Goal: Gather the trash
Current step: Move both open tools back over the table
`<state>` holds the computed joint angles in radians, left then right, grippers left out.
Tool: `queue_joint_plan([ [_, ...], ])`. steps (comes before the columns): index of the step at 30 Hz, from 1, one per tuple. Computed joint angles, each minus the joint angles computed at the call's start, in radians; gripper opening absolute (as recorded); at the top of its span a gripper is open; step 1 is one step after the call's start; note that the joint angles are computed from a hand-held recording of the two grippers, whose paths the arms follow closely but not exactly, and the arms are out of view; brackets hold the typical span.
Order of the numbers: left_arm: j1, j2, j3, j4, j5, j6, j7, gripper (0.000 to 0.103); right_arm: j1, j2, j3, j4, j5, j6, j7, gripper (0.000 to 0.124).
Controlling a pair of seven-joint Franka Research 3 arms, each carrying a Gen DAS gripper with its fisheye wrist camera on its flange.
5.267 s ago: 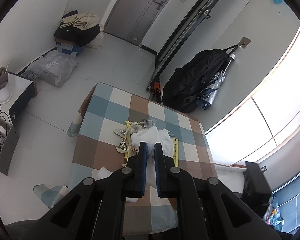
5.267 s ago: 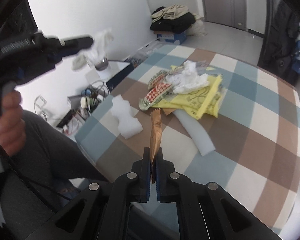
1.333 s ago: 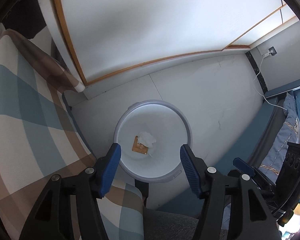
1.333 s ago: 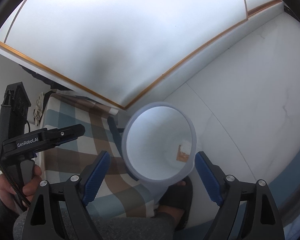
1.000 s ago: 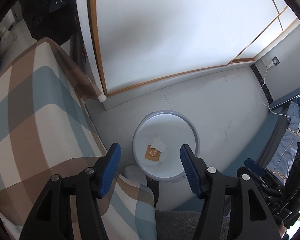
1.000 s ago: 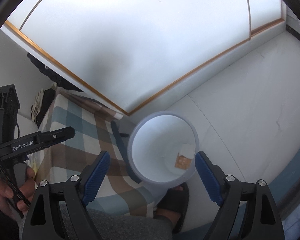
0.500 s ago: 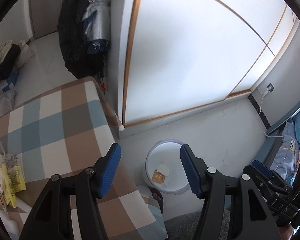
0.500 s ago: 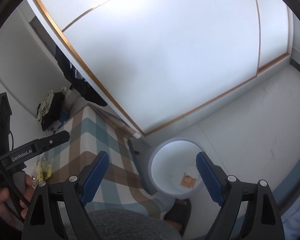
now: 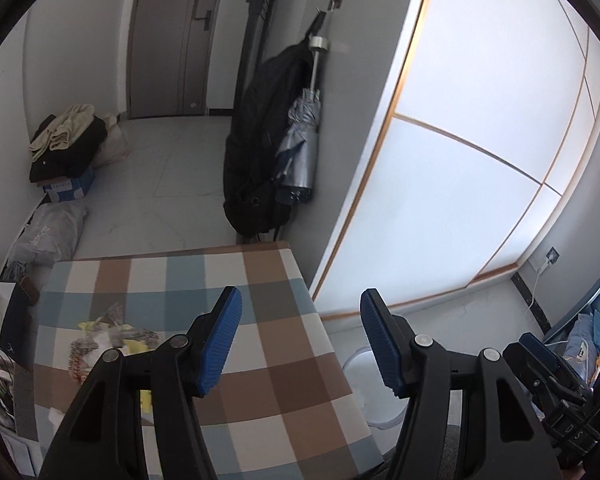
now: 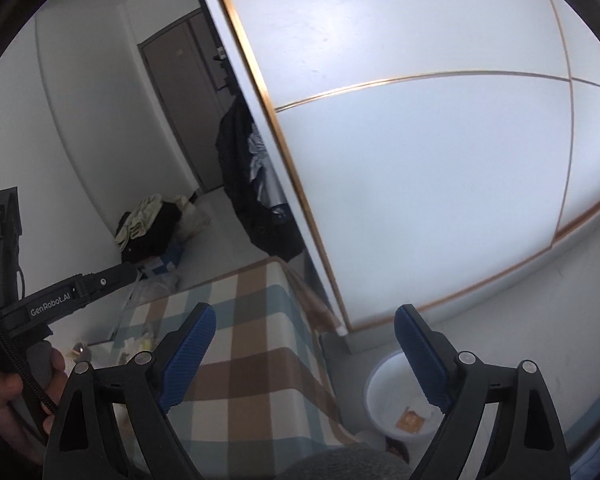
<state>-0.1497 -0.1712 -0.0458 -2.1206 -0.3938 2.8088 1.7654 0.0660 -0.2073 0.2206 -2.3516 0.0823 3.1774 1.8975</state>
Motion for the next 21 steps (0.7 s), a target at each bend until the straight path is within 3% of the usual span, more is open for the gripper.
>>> queue_joint_plan([
  [3,0.019,-0.043,0.019,-0.043,0.022,0.03,-0.004,0.059,0.021,0.023,0.027,0.024,-0.009,0.023,-0.002,0.092],
  [6,0.031,-0.077,0.053,-0.081,0.032,0.051,-0.006,0.067,0.056,0.051,0.041,0.05,-0.007,0.035,-0.005,0.092],
  [10,0.042,-0.099,0.104,-0.12,0.031,0.085,-0.002,0.068,0.019,0.094,0.128,0.092,-0.094,0.043,0.034,0.092],
  [12,0.047,-0.111,0.125,-0.134,0.029,0.089,0.0,0.068,-0.063,0.123,0.222,0.127,-0.207,0.048,0.128,0.093],
  [15,0.097,-0.106,0.118,-0.151,0.081,0.12,-0.06,0.068,-0.048,0.178,0.237,0.196,-0.309,0.028,0.202,0.094],
  [17,0.083,-0.102,0.153,-0.155,0.063,0.124,-0.045,0.069,-0.029,0.22,0.226,0.253,-0.482,0.01,0.331,0.094],
  [19,0.064,-0.109,0.19,-0.164,0.026,0.122,0.002,0.069,0.015,0.257,0.211,0.296,-0.516,-0.003,0.34,0.095],
  [21,0.087,-0.115,0.195,-0.181,0.032,0.132,0.0,0.069,0.069,0.289,0.185,0.332,-0.548,-0.02,0.352,0.095],
])
